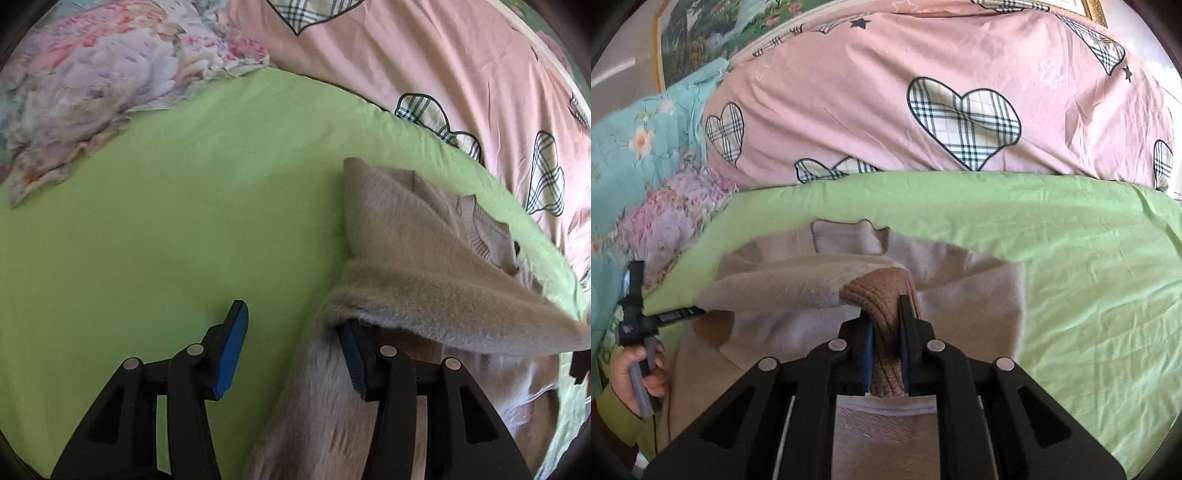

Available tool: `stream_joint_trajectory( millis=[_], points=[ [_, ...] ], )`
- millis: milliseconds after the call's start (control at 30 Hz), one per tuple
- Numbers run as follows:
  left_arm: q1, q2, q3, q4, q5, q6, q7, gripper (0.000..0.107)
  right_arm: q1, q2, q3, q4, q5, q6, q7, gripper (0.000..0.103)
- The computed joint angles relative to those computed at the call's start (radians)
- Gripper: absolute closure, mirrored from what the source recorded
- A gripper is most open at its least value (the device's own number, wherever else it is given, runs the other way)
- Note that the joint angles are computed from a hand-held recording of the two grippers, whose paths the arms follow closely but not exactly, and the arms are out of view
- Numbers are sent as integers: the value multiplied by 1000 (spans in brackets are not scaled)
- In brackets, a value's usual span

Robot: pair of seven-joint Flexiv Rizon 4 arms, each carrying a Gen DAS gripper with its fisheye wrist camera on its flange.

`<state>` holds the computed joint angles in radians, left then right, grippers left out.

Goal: Fold small clothes
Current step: 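Fold the other sleeve across the body with the left gripper and release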

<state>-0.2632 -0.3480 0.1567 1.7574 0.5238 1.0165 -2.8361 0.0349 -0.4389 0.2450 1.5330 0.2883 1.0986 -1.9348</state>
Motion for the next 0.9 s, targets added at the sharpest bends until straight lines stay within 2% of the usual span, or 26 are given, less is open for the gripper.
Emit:
stream_joint_trajectory(
  millis=[100,233,333,400,433,533,567,600,667,733,767,800,867,900],
  points=[
    [-33,25,7,24,34,-50,-57,58,21,-20,-36,26,-71,-64,31,90],
    [36,62,-33,116,-44,66,43,59,-2,-30,-33,16,-67,-207,39,88],
    [99,100,-75,190,-148,189,220,60,-38,-5,-19,15,-6,-277,10,72],
    [134,113,-97,227,-236,280,324,57,-72,5,-9,-11,69,-324,-16,55],
    [171,110,-131,247,-322,337,411,55,-94,7,-3,-36,121,-355,-25,53],
    [315,56,-305,266,-615,452,685,52,-131,-16,-4,-124,251,-412,-23,52],
    [334,35,-330,248,-649,456,728,52,-136,-34,-6,-161,282,-432,-9,52],
    [330,4,-323,208,-661,433,754,52,-129,-46,-12,-180,288,-435,1,52],
    [354,-59,-352,138,-719,371,832,52,-92,-74,-31,-205,249,-404,6,52],
    [386,-114,-401,94,-792,329,930,52,-68,-123,-37,-255,206,-440,24,52],
    [382,-131,-396,74,-793,302,951,55,-64,-138,-38,-271,190,-460,34,52],
    [351,-146,-358,44,-773,271,952,66,-51,-161,-43,-288,160,-493,48,52],
    [291,-168,-300,5,-733,266,974,91,-58,-183,-29,-308,148,-556,40,52],
    [254,-173,-257,-16,-714,254,962,94,-63,-187,-21,-311,150,-580,29,58]
  ],
)
